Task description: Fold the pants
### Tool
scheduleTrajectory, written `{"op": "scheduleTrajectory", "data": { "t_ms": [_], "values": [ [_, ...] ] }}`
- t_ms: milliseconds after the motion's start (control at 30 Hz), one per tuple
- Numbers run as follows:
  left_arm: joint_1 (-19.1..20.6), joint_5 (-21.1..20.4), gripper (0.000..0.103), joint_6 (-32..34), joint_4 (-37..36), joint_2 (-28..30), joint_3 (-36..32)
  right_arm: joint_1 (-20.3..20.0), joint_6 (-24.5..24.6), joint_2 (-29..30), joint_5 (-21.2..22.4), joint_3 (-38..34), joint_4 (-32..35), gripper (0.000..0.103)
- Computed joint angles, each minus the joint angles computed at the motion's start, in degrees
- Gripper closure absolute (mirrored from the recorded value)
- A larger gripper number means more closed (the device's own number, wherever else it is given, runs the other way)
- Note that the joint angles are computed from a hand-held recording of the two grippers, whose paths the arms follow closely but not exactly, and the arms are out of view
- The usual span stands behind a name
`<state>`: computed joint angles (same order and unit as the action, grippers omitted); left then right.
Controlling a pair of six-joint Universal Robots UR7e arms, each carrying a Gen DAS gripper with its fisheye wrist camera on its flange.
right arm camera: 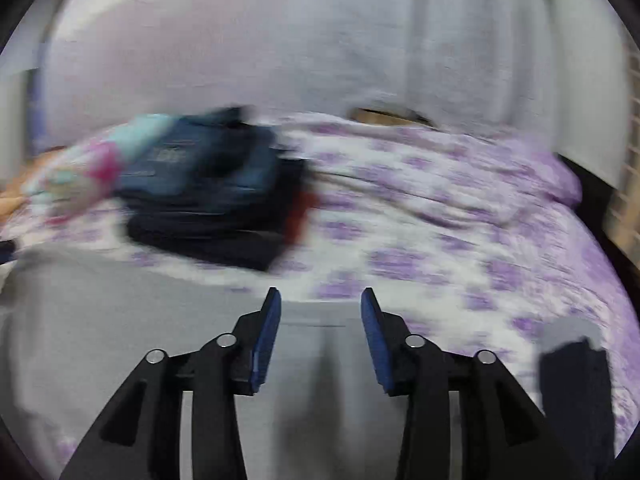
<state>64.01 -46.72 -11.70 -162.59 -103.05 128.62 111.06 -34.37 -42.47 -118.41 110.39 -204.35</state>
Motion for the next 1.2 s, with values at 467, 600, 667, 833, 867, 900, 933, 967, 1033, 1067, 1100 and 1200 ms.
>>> {"op": "scheduleTrajectory", "data": {
  "t_ms": [467, 600, 667, 833, 867, 900, 933, 967, 1033, 1067, 1100, 1200],
  "values": [
    [-6.8, 13.2, 0.01, -2.8, 19.8, 0.3, 2.8, 1.3, 9.7, -6.2, -0.4, 6.3, 11.4, 0.012],
    [-8.3, 3.1, 0.01, -6.6, 18.7, -14.9, 7.6, 0.5, 16.9, -19.8, 13.1, 19.8, 10.0, 0.006],
    [-7.9, -0.1, 0.01, -9.5, 19.3, -22.1, 10.7, -0.4, 19.5, -26.0, 15.5, 26.9, 10.0, 0.006],
    [-8.7, -1.7, 0.01, -19.3, 31.4, -41.9, 17.0, -0.4, 25.1, -36.2, 13.1, 38.6, 10.9, 0.006],
    [-9.7, -2.6, 0.01, -20.1, 33.3, -44.6, 17.1, -0.9, 25.5, -37.3, 13.8, 40.2, 10.5, 0.006],
    [-9.4, -4.9, 0.01, -20.3, 33.8, -45.3, 16.8, -0.7, 26.5, -38.6, 13.9, 41.9, 9.9, 0.006],
    [-8.1, -7.6, 0.01, -20.2, 33.0, -44.3, 16.5, -0.6, 27.7, -39.8, 13.6, 43.1, 10.2, 0.006],
    [-7.1, -9.3, 0.01, -20.6, 31.8, -42.7, 16.5, -1.0, 28.2, -41.7, 14.7, 44.4, 11.1, 0.006],
    [-10.4, -5.9, 0.01, -24.3, 34.6, -41.5, 16.6, -1.1, 29.5, -44.8, 15.9, 46.2, 13.7, 0.006],
    [-11.3, -5.7, 0.01, -24.6, 34.8, -40.4, 16.5, -1.1, 30.1, -45.6, 15.9, 46.8, 14.1, 0.006],
    [-11.0, -7.8, 0.01, -24.0, 32.6, -38.2, 16.6, -1.4, 30.5, -46.5, 15.7, 47.5, 14.7, 0.006],
    [-16.6, -1.4, 0.01, -28.9, 36.8, -36.5, 17.2, -3.2, 32.4, -51.5, 16.7, 49.3, 19.1, 0.006]
  ]
}}
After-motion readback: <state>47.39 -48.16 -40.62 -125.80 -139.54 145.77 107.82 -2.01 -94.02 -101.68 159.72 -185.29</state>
